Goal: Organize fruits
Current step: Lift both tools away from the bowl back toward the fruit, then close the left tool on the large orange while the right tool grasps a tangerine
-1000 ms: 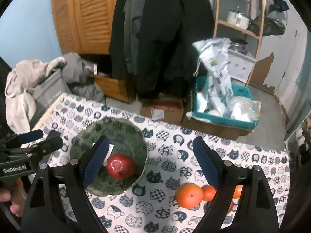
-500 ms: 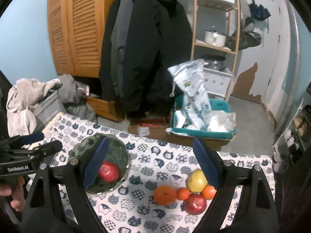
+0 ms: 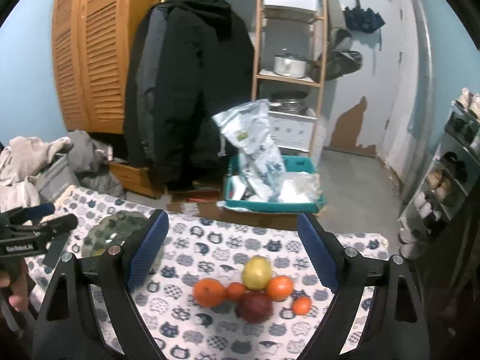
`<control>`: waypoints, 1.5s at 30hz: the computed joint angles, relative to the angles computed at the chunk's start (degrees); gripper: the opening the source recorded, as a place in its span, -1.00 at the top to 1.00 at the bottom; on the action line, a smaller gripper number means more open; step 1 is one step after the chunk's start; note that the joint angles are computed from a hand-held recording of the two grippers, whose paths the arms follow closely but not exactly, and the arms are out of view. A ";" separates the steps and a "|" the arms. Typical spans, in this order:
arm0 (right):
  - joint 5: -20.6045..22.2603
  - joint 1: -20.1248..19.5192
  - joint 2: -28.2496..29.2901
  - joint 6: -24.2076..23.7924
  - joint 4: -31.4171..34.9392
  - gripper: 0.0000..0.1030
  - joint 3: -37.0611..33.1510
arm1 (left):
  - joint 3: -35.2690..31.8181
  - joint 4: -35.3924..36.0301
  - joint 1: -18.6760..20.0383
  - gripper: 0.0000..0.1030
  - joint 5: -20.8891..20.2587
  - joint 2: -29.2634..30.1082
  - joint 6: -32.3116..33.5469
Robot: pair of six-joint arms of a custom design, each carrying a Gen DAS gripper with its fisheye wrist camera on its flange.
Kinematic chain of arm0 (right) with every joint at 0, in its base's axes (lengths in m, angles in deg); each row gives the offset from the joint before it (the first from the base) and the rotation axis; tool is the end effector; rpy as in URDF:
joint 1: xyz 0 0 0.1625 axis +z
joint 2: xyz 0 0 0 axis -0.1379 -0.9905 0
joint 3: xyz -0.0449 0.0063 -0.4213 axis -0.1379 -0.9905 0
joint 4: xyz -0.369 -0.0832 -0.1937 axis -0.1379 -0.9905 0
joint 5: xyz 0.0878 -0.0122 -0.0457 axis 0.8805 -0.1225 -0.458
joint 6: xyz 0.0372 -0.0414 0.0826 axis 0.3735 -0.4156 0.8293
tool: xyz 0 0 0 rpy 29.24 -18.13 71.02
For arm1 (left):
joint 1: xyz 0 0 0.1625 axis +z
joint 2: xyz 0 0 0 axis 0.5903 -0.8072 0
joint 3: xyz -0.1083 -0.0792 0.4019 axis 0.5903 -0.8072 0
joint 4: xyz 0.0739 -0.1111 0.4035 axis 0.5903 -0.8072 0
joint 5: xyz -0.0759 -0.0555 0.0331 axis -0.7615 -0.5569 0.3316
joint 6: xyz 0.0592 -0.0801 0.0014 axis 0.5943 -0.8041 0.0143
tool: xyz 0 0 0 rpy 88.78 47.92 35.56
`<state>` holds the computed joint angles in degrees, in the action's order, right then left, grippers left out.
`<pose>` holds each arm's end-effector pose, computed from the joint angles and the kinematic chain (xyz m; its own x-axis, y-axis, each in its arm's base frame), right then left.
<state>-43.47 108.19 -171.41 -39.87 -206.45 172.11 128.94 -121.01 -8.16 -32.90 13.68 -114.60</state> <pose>0.1835 -0.4782 0.4121 -0.6575 -0.2871 0.6966 -0.7133 0.5349 -0.4528 -0.3949 -0.4568 0.1404 -0.8378 -0.0856 -0.5393 0.3530 0.6686 -0.6545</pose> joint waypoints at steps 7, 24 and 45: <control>-0.31 -2.75 -2.30 -1.18 -1.13 -0.71 0.03 | -2.92 -1.34 -0.47 -0.90 -0.19 3.35 3.15; 0.36 -10.44 -4.41 -0.13 1.05 -0.71 -1.15 | -11.84 -1.01 2.33 -0.90 -7.16 13.16 9.35; -6.02 -17.78 1.25 3.59 9.99 -0.71 -3.91 | -22.49 6.21 9.72 -0.90 -15.34 25.79 10.39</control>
<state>-49.48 90.41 -170.16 -36.28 -196.45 168.20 106.44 -114.79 1.55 -48.24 39.47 -104.21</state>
